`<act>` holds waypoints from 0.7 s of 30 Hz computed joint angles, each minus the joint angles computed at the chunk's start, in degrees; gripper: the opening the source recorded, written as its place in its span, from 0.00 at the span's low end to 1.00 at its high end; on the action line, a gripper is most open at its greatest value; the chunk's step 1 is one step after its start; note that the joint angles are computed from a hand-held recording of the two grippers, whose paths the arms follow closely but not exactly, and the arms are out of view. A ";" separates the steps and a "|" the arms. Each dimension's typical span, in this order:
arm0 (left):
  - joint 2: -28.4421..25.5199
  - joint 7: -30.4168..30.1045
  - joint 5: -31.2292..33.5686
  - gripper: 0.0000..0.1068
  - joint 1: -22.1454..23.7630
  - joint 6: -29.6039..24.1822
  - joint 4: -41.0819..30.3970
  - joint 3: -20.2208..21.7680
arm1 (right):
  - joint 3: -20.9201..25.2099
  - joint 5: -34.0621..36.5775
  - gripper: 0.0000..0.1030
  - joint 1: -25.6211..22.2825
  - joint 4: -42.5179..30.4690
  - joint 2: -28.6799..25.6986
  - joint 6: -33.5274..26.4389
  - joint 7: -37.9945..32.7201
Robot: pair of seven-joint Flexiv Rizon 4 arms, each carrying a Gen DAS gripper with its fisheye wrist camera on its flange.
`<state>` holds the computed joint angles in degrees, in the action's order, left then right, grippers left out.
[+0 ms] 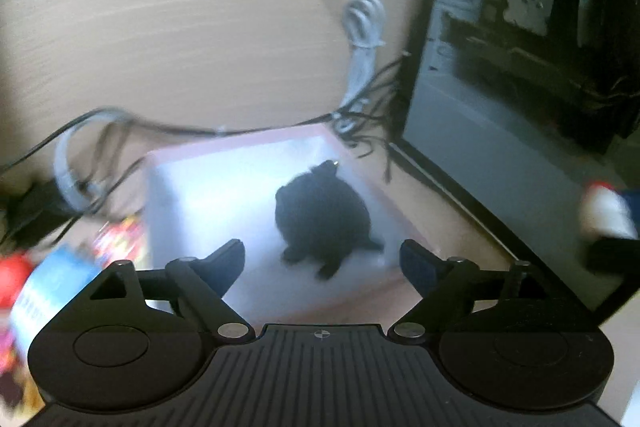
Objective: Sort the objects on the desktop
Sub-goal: 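Lower the cat plush into the pink box with the left gripper while the right drops the bottle in, then grasp the pink-teal pig toy with the right gripper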
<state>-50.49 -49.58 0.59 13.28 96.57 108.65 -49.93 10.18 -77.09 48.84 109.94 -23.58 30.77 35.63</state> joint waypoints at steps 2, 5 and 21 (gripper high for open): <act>2.79 -3.04 -0.47 0.87 2.33 2.29 4.73 0.21 | -1.02 -2.06 0.45 -1.22 -0.68 -0.78 2.43 -0.53; 7.23 -8.56 0.25 0.88 5.55 4.86 11.68 1.27 | -3.19 -4.99 0.45 -3.09 -3.11 -2.84 5.05 -1.44; 27.31 -33.40 -0.81 0.91 4.49 8.71 28.22 24.80 | -11.75 -9.61 0.66 -2.32 -20.69 -18.11 16.69 -3.41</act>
<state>-23.17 -82.98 -0.21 17.78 105.29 136.88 -25.13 -1.56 -86.70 46.51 89.25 -41.68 47.46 32.22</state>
